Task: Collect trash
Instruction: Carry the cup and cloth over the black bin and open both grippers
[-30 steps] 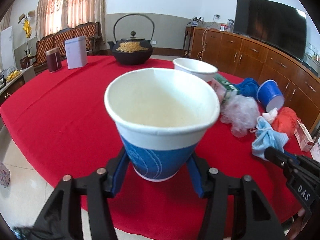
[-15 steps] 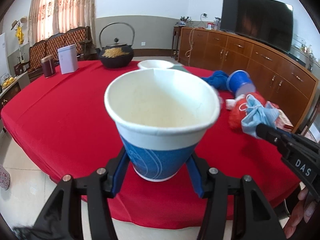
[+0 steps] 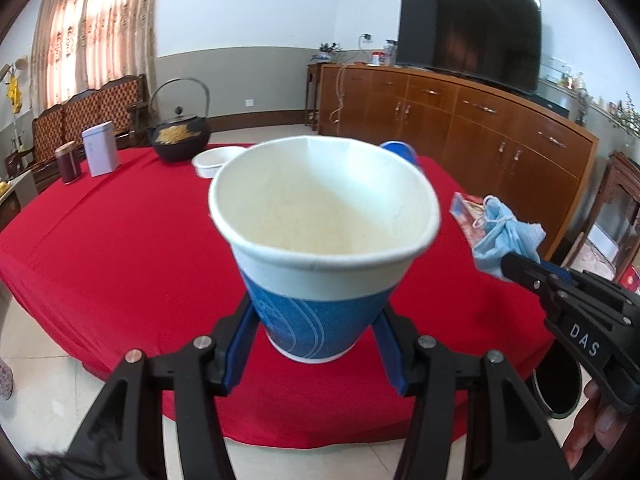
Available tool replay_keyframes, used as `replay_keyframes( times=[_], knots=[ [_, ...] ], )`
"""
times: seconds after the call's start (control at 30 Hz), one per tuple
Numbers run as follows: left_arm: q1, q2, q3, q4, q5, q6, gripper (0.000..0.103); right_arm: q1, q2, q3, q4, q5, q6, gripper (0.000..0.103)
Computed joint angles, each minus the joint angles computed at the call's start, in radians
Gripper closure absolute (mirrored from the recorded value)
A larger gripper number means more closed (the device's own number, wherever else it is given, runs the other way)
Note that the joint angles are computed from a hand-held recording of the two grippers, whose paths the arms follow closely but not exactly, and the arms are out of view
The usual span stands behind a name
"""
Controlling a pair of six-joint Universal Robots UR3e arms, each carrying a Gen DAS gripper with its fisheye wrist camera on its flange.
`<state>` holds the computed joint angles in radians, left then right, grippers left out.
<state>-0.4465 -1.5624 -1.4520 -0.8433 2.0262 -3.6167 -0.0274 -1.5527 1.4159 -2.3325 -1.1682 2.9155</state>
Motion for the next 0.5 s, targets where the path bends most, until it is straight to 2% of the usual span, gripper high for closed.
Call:
replay_keyframes(
  times=[0.5],
  knots=[
    [-0.169,-0.235,0.266,-0.027,-0.005,0.008,0.046,-0.395,-0.269,0.213,0.141,0.152,-0.178,0.093]
  ],
)
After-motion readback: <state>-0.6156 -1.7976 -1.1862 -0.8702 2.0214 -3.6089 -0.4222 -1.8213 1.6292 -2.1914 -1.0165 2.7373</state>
